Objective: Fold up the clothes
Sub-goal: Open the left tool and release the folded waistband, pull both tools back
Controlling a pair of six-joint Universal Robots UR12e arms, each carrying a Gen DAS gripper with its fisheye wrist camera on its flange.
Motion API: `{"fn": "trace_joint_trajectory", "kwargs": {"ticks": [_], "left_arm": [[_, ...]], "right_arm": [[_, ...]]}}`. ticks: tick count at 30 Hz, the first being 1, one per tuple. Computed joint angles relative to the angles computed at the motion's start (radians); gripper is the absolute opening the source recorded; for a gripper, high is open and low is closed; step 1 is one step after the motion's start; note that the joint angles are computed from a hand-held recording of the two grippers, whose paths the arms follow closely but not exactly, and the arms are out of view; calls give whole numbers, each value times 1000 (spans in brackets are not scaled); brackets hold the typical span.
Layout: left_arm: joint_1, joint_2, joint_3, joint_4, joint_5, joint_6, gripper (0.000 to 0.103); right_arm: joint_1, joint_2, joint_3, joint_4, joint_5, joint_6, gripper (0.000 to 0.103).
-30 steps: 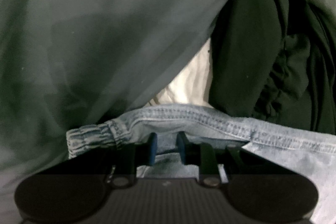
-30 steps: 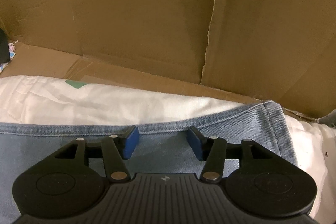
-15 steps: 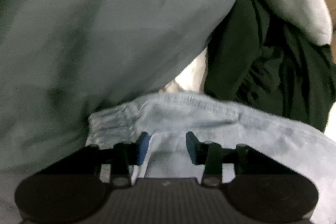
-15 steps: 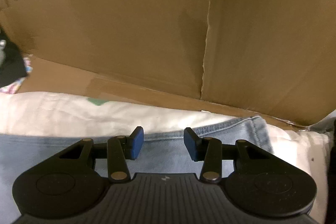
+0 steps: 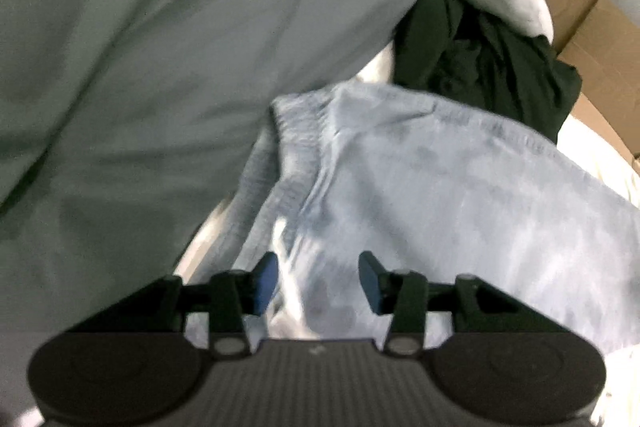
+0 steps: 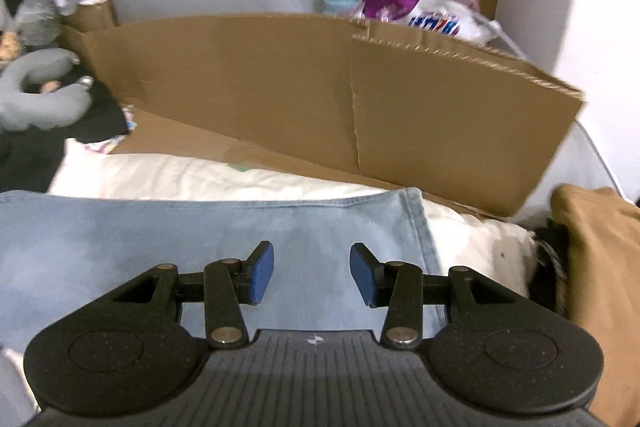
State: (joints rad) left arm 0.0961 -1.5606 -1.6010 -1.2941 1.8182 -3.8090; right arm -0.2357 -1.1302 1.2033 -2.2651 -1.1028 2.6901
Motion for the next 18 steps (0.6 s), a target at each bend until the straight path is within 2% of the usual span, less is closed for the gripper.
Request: {"fn": "trace_joint_trajectory", "kwargs": {"ticks": [3,8,11,13,18], "left_arm": [[-8,55,-31,-26,-13,-46,48],[-21,102,-56,-71,-29,-85,48],[-23,131,-65,-80,-24,-83,55],[-25,143,-64,-97,-17,-92,55],[-36,157,-67,-119,-29,-116,55]], "right_arm": [[-29,-59,54,10,49,-58,50],[-86,-148,125,53,140,-151,50],[-117,-191,163,61,168,-159,50],[-136,-216,187,59,179,-153,50],[-182,-279,254,85,201,-200,50]]}}
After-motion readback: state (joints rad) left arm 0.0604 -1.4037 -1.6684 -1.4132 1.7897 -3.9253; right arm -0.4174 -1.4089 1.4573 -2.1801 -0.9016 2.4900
